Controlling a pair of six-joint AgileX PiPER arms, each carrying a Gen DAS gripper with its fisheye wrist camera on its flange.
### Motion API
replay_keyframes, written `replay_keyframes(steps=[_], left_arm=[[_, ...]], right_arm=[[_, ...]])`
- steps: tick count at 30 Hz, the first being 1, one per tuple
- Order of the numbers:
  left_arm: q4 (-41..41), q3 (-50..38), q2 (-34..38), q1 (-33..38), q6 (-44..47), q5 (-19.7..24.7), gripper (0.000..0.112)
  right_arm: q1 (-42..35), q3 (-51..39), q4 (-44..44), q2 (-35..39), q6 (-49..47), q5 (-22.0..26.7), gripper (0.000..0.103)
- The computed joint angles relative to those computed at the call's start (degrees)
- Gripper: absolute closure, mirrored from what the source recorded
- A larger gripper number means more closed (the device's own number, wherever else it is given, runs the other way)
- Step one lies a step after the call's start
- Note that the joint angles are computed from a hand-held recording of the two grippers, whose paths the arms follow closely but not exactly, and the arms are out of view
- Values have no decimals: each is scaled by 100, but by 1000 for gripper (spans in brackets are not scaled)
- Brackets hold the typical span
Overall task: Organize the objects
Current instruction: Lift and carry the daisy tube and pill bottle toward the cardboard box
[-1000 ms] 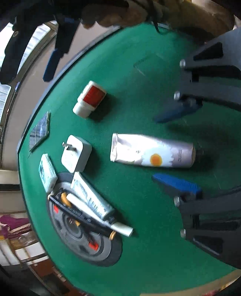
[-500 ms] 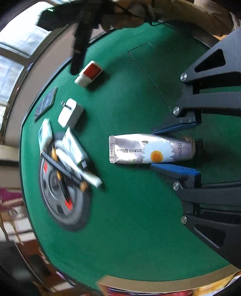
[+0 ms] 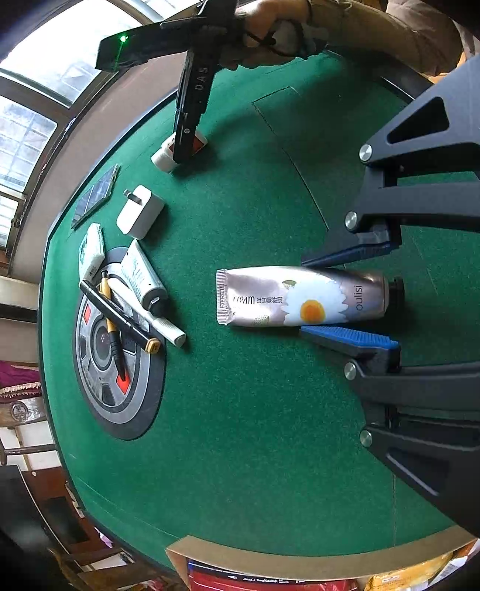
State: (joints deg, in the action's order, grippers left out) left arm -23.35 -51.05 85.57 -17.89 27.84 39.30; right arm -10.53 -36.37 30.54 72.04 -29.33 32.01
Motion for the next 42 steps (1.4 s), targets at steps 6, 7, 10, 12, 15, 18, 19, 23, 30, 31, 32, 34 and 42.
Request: replay_keyframes(steps=[6, 7, 10, 12, 15, 18, 19, 23, 30, 31, 32, 34, 42], left_arm=[[75, 201, -119, -112, -101, -296, 82], [25, 214, -127, -88, -74, -295, 82], [-210, 251, -148, 34, 107, -262, 82], [-492, 278, -159, 185, 339, -188, 82], [-792, 330, -182, 373, 563, -122, 81], [-1014, 396, -241, 562, 747, -77, 81], [-1060, 424, -274, 618, 796, -72, 81], [-1414, 505, -454, 1031, 1195, 98, 81], [-1627, 632, -649, 1560, 1537, 240, 81], [-1632, 635, -644, 1600, 1567, 245, 81], [-1646, 645, -653, 1652, 1605, 255, 81], [-1711, 665, -675, 1714, 1675, 257, 81], [-1950, 748, -845, 1777, 1907, 289, 81]], right_arm=[[-43, 67, 1268, 59, -1226, 333, 66], [-1, 73, 1398, 41, -1317, 363, 66], [-101, 108, 2251, 122, -2007, 720, 66], [-57, 134, 2576, 149, -2201, 837, 66], [153, 195, 2968, 121, -2334, 779, 66], [482, 266, 3470, 73, -2419, 607, 66], [482, 271, 3486, 74, -2436, 605, 66], [1128, 225, 3944, 113, -2430, 230, 66], [2254, 57, 4036, 290, -2100, -483, 66], [2344, 52, 4014, 317, -2075, -544, 66], [2452, 56, 3961, 325, -2018, -634, 66], [2494, 81, 4055, 352, -2160, -656, 66], [2205, 197, 4359, 317, -2524, -437, 66]])
